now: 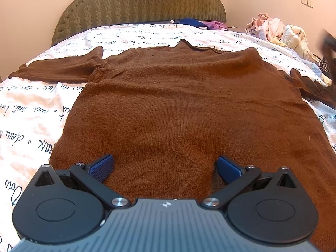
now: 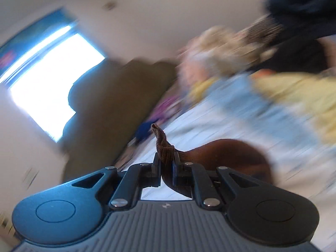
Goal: Fold small clothes
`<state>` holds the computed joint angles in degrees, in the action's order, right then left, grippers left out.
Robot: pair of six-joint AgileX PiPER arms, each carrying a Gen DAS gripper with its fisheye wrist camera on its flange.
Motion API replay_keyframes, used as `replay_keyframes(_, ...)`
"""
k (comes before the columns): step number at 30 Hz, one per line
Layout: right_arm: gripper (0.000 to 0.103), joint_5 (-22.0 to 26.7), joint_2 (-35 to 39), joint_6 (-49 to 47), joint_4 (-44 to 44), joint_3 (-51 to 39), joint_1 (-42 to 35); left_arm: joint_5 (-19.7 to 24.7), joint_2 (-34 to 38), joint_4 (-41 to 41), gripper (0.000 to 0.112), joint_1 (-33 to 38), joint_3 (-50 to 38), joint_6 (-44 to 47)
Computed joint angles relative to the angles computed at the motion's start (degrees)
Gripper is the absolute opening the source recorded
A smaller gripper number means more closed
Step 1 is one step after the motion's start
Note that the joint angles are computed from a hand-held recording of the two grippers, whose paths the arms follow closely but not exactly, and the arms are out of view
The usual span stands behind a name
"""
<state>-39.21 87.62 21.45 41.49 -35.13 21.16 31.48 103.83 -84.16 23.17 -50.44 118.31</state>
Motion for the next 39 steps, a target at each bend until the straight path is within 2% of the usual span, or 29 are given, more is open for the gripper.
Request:
replay_keyframes(2, 0.009, 3.7, 10.0, 4.6, -7.0, -11.5, 4.1, 0.1, 0.0, 0.0, 0.103, 0.0, 0.0, -0.1)
replay_keyframes(5, 0.009, 8.1, 24.2, 7.8, -12.1, -28.6, 8.0, 0.4, -0.2, 0.1, 0.103, 0.3, 0.2, 0.2)
replay_keyframes(7, 0.017, 14.6, 32.2, 14.9, -15.5, -40.1, 8.6, 0.6, -0.3, 0.1, 0.103, 0.5, 0.5, 0.5)
replay_keyframes(8, 0.024, 19.4, 35.6, 15.2, -14.4, -45.8, 8.8, 0.8, -0.3, 0.2, 0.103, 0.7, 0.5, 0.6)
replay_keyframes(10, 0.060, 24.3, 39.2, 11.1, -7.4, -51.4, 9.6, 1.7, -0.2, 0.6, 0.103, 1.2, 0.3, 0.2)
replay_keyframes(11, 0.064, 23.9, 39.2, 11.1, -6.1, -50.7, 9.9, 2.5, -0.1, 1.2, 0.103, 1.6, 0.1, -0.4)
replay_keyframes(12, 0.064, 21.3, 37.9, 12.8, -7.0, -47.8, 10.6, 3.8, 0.2, 2.6, 0.103, 2.4, -0.5, -1.7)
replay_keyframes(14, 0.064, 14.1, 33.6, 16.5, -12.3, -39.1, 12.1, 7.9, 0.6, 7.8, 0.102, 4.4, -2.8, -7.1)
replay_keyframes(15, 0.064, 11.3, 30.5, 15.2, -12.2, -33.5, 13.1, 11.3, 0.7, 12.5, 0.102, 5.6, -5.1, -12.8)
replay_keyframes(16, 0.064, 10.4, 27.8, 11.7, -10.0, -29.3, 13.9, 14.1, 0.8, 16.3, 0.102, 6.4, -7.3, -18.6)
replay_keyframes(18, 0.064, 7.4, 23.9, 0.2, 0.3, -22.4, 16.8, 20.8, 2.6, 21.5, 0.102, 7.7, -13.6, -30.0)
replay_keyframes(20, 0.064, 4.2, 21.6, -8.5, 10.4, -17.1, 20.6, 27.0, 5.5, 22.7, 0.103, 7.3, -21.3, -38.7)
replay_keyframes(24, 0.062, 3.1, 23.2, -25.4, 24.6, -16.6, 25.6, 28.7, 14.0, 19.7, 0.101, 1.6, -36.1, -51.1)
replay_keyframes(25, 0.062, 0.7, 24.5, -27.0, 25.3, -16.4, 27.3, 28.8, 16.7, 20.5, 0.096, 0.0, -40.5, -55.4)
replay_keyframes(26, 0.062, -1.1, 25.2, -26.4, 24.9, -15.8, 28.3, 29.1, 19.8, 22.2, 0.091, -1.9, -45.6, -61.1)
replay_keyframes(27, 0.065, -0.9, 24.9, -26.5, 24.8, -15.8, 28.2, 30.2, 22.9, 24.8, 0.085, -3.3, -51.0, -66.9)
replay_keyframes(28, 0.069, -0.9, 24.9, -24.8, 23.3, -15.3, 28.0, 31.6, 26.7, 26.7, 0.084, -4.8, -56.7, -72.6)
replay_keyframes(30, 0.070, -1.0, 24.9, -21.3, 20.4, -14.4, 27.6, 36.2, 33.9, 29.8, 0.085, -6.6, -68.2, -82.5)
replay_keyframes(31, 0.070, -1.3, 24.9, -19.5, 19.0, -13.9, 27.4, 37.1, 36.8, 31.2, 0.085, -7.4, -72.5, -85.9)
replay_keyframes(33, 0.071, -2.5, 24.4, -16.3, 17.1, -12.1, 27.9, 36.8, 39.2, 31.4, 0.084, -8.0, -75.3, -88.3)
replay_keyframes(35, 0.071, -2.7, 24.4, -14.5, 15.7, -11.7, 27.6, 33.8, 38.4, 32.8, 0.065, -9.2, -74.4, -88.3)
replay_keyframes(37, 0.071, -2.8, 24.5, -13.4, 14.7, -11.6, 27.3, 34.4, 39.9, 36.2, 0.002, -10.4, -78.2, -91.0)
replay_keyframes(39, 0.072, -2.8, 24.6, -13.0, 14.1, -11.7, 27.2, 36.2, 41.6, 39.7, 0.003, -11.5, -82.2, -94.3)
